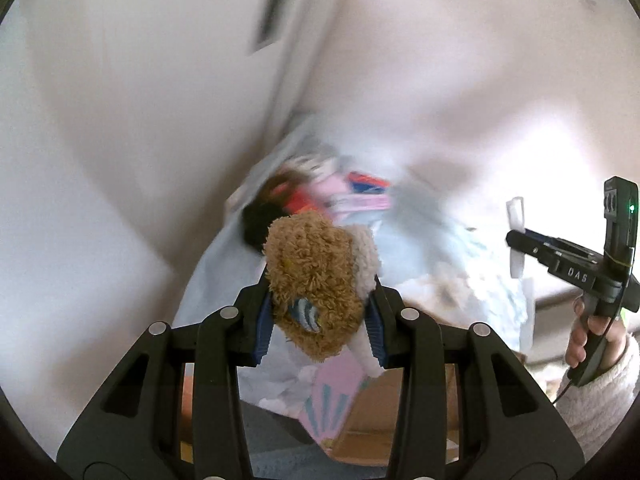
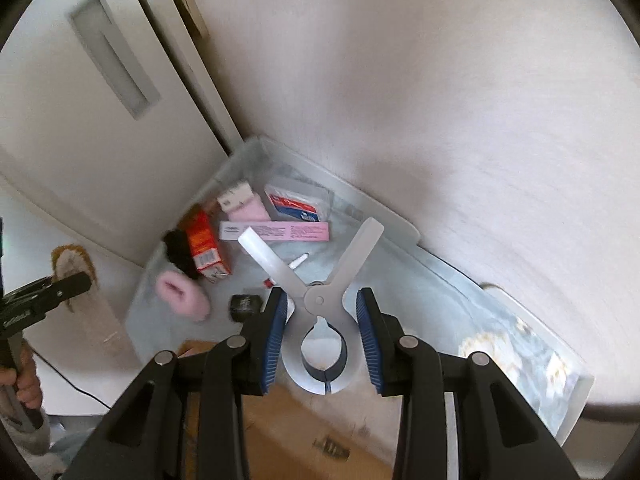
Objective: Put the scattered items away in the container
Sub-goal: 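Carry the bear and clip over the cardboard box and open both grippers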
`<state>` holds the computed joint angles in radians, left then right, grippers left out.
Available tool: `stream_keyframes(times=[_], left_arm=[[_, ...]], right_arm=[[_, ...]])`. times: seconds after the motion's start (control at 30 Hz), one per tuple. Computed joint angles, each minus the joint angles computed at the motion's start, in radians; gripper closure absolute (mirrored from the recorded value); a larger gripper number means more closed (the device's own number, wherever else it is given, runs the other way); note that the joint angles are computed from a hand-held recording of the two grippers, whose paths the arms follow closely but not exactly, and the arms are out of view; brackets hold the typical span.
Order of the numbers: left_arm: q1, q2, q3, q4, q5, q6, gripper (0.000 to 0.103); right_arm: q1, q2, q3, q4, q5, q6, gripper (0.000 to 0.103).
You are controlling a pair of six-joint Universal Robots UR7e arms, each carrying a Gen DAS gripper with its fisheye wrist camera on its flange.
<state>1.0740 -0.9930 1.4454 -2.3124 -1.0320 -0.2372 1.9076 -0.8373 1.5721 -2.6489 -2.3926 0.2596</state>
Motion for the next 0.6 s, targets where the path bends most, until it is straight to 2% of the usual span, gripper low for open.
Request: stream_keyframes(times=[0.1, 0.17, 0.33, 0.37, 0.47, 0.6], left_arm=[[-0.028, 0.003, 0.002, -0.012, -0.039, 0.077, 0.068], [-0.044, 0.004, 0.004, -0.006, -0.072, 0.131, 0.068], [-0.065, 0.028, 0.002, 0.056, -0.160, 0.228, 0.068], [-0.069, 0.034, 0.004, 0.074, -0.172, 0.251, 0.068], [-0.076, 0.046, 0.015, 0.110, -0.187, 0.294, 0.068], [-0.072, 0.074, 0.025, 0.152, -0.213, 0.319, 0.068]], right_arm=[[0.033, 0.010, 0.047, -0.091, -0.016, 0.025, 0.070], [0.059, -0.007, 0.078, -0.100, -0.032, 0.068, 0.070], [0.117, -0.070, 0.203, -0.123, -0.049, 0.239, 0.070], [0.113, -0.045, 0.218, -0.169, -0.049, 0.257, 0.070], [0.134, -0.053, 0.274, -0.167, -0.075, 0.364, 0.070], [0.146, -0.070, 0.342, -0.193, -0.067, 0.473, 0.070]])
